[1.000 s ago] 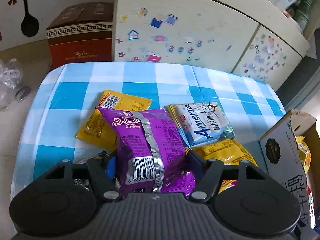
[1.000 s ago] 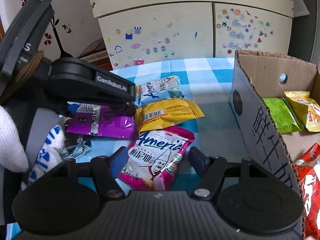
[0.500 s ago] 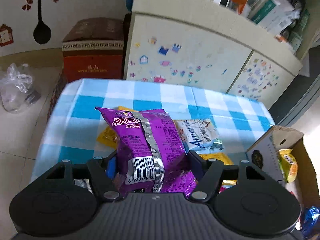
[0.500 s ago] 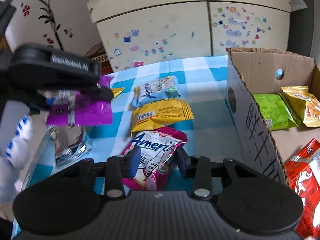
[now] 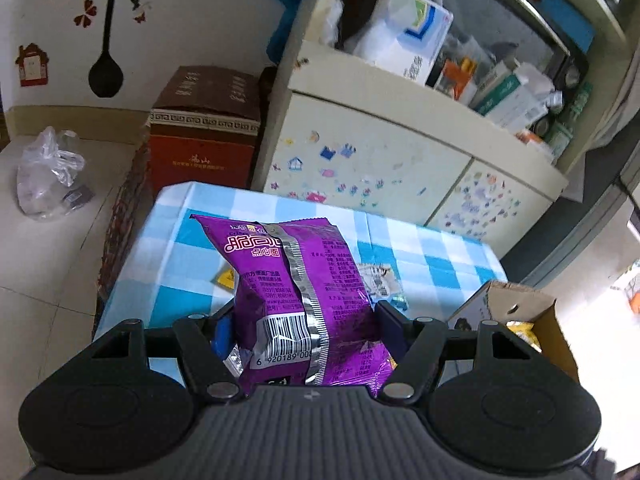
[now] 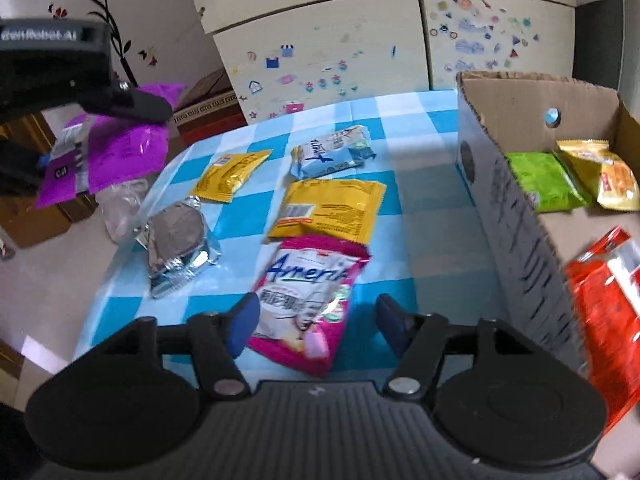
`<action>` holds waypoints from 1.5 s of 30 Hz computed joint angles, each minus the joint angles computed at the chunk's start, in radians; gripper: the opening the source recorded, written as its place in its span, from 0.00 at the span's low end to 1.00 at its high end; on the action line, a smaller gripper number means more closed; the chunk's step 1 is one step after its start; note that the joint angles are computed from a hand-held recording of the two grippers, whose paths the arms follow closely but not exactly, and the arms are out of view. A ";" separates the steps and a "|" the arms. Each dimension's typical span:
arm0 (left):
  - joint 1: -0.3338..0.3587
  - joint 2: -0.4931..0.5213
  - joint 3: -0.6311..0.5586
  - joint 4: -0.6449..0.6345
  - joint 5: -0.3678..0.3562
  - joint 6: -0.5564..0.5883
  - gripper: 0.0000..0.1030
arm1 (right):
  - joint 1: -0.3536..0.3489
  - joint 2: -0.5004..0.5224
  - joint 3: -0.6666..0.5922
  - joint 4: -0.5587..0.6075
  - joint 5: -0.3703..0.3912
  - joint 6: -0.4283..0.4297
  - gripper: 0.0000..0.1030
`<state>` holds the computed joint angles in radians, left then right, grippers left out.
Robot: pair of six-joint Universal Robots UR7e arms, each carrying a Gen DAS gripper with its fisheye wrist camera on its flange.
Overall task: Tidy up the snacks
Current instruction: 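Grasp the purple bag with the left tool while the right tool grasps the white Ameria bag, then carry the purple bag into the box with the left tool while the right carries the Ameria bag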
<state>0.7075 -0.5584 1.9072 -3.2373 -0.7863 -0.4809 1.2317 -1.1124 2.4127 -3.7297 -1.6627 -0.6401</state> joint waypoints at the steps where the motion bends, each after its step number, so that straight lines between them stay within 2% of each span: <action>1: -0.003 -0.003 0.006 -0.006 0.004 -0.005 0.72 | 0.016 0.027 -0.003 -0.036 -0.031 0.007 0.69; 4: -0.007 -0.009 0.013 0.004 0.014 -0.025 0.72 | 0.062 0.124 -0.011 -0.189 -0.116 -0.003 0.76; 7: -0.004 -0.013 0.012 0.028 0.009 -0.054 0.72 | 0.114 0.212 -0.047 -0.289 -0.218 -0.020 0.78; 10: -0.005 -0.013 0.011 0.026 0.008 -0.054 0.72 | 0.152 0.252 -0.087 -0.304 -0.294 -0.012 0.78; 13: -0.006 -0.014 0.014 0.014 0.013 -0.059 0.72 | 0.163 0.284 -0.110 -0.335 -0.329 -0.047 0.74; 17: -0.007 -0.016 0.016 0.010 0.016 -0.054 0.72 | 0.151 0.269 -0.089 -0.343 -0.303 -0.066 0.57; 20: -0.007 -0.017 0.016 0.008 0.015 -0.050 0.72 | 0.138 0.221 -0.064 -0.290 -0.275 -0.056 0.51; 25: -0.008 -0.015 0.021 0.008 0.015 -0.047 0.72 | 0.112 0.140 -0.009 -0.232 -0.233 -0.018 0.51; 37: -0.035 -0.015 0.082 0.027 0.024 -0.100 0.72 | 0.085 -0.040 0.116 -0.207 -0.098 -0.018 0.51; 45: -0.060 -0.018 0.121 0.028 0.033 -0.127 0.72 | 0.058 -0.180 0.170 -0.149 -0.012 -0.065 0.51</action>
